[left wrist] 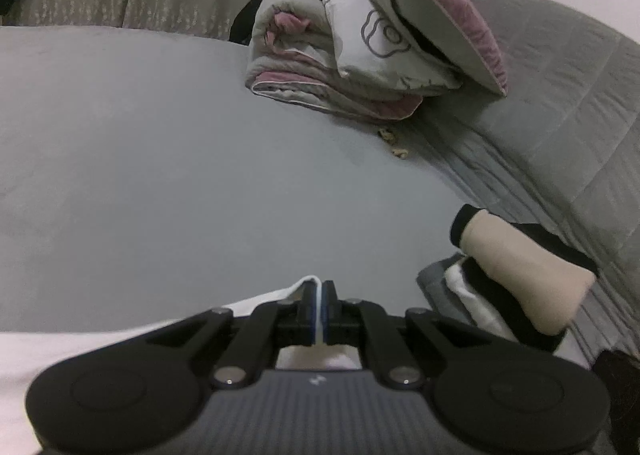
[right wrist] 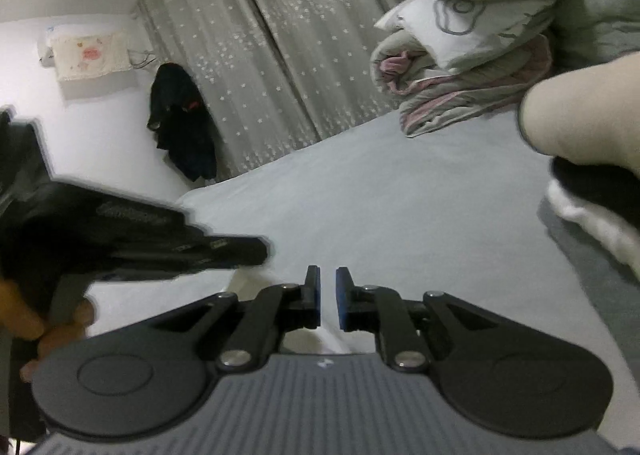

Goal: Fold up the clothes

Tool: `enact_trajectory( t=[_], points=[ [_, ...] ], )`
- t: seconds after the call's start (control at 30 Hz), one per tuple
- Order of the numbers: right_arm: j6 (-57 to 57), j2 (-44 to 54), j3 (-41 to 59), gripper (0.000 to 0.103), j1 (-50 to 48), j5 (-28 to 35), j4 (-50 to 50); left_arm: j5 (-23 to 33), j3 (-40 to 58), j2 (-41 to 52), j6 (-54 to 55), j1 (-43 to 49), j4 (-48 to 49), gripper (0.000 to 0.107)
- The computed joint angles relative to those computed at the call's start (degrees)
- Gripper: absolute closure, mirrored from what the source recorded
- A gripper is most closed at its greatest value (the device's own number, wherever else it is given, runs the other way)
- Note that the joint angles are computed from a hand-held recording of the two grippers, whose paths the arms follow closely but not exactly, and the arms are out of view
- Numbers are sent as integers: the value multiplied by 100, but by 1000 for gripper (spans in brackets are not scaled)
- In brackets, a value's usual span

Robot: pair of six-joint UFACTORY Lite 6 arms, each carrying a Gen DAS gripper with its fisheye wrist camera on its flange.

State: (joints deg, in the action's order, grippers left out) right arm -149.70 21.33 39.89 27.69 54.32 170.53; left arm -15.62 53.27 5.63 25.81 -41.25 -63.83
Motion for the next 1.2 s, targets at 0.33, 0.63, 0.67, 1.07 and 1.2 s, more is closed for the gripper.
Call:
enact_trajectory(
  t=[0.33,0.63,0.67,1.07,1.2],
  points=[
    [1146,-505,-234,58,-514,-1118,-1425,245,-1556,-1083,142,-375,-301,105],
    [1142,-526,-214,58,-463,-1546,-1745,745,-2040,-1165,2595,-507,-2578,104],
    [1165,-491,-174,58,-456,-1582,-1808,749,-2044,-1221,2865,-496,-2838,103],
    [1099,-147,228,60,88,-1725,-2258,436,-1970,-1308,1991,-155,-2119,76],
    [815,-42,294,97,218,-1928,-1945,378,-2005,-1260,1150,88,-1457,77]
  ],
)
